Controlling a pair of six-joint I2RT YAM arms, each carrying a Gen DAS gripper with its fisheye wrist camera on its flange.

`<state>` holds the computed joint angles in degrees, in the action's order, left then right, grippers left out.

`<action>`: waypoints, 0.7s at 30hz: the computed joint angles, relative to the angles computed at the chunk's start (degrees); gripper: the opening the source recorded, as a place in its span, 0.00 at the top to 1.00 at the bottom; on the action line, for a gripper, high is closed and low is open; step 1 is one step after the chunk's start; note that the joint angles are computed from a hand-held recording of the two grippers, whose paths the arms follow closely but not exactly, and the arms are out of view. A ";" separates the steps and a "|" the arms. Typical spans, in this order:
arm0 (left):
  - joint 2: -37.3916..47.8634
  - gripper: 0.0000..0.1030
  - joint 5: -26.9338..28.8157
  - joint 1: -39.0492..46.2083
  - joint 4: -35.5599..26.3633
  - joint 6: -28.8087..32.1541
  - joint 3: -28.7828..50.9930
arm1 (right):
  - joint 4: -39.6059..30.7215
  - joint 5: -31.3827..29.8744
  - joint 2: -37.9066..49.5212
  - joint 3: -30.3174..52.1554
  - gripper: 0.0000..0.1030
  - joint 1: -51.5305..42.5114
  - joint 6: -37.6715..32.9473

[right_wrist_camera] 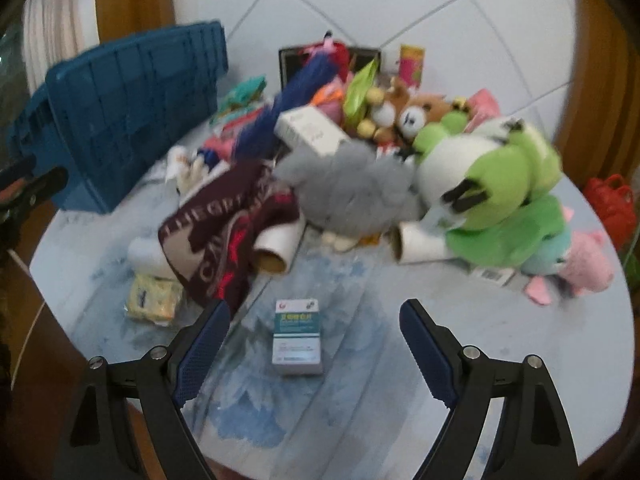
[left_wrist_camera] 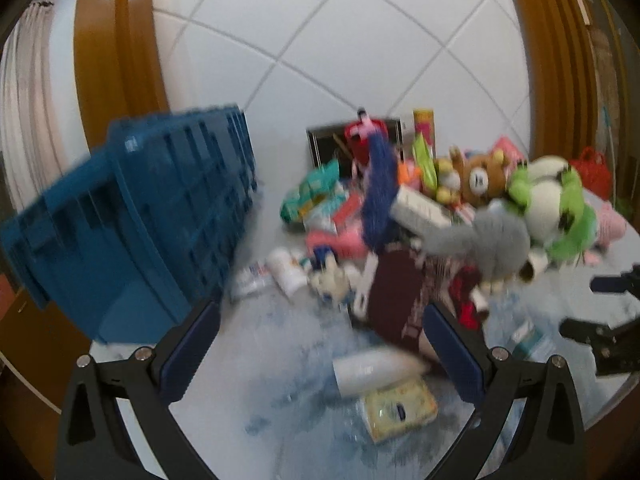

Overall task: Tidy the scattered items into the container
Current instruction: 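Withdraw both tools from the crate back toward the item pile, then grasp the wet-wipe pack with left tool while right tool grasps Estazolam box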

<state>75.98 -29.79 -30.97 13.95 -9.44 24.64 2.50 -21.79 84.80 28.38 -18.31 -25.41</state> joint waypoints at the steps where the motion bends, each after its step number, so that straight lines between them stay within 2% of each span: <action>1: 1.29 0.00 0.17 -0.12 1.02 -0.29 -0.61 | 0.83 0.32 2.05 0.47 0.15 0.49 -0.07; 4: 5.08 0.00 1.19 -0.45 4.38 -1.00 -2.37 | 2.39 0.92 6.57 1.56 0.15 1.58 -0.49; 9: 13.43 0.00 7.30 -0.49 8.86 -3.78 -2.53 | 3.88 1.64 12.14 3.13 0.15 2.94 -1.70; 15: 25.42 0.00 11.18 -1.37 10.79 -5.34 3.06 | 5.88 2.09 17.05 4.15 0.15 3.07 -4.47; 21: 32.62 0.00 13.21 -0.34 10.84 -2.43 7.64 | 6.14 1.28 20.20 5.96 0.15 2.00 -4.77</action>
<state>108.59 -16.58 -31.31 24.78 -11.87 32.28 8.64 -20.50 105.00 34.34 -16.32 -30.17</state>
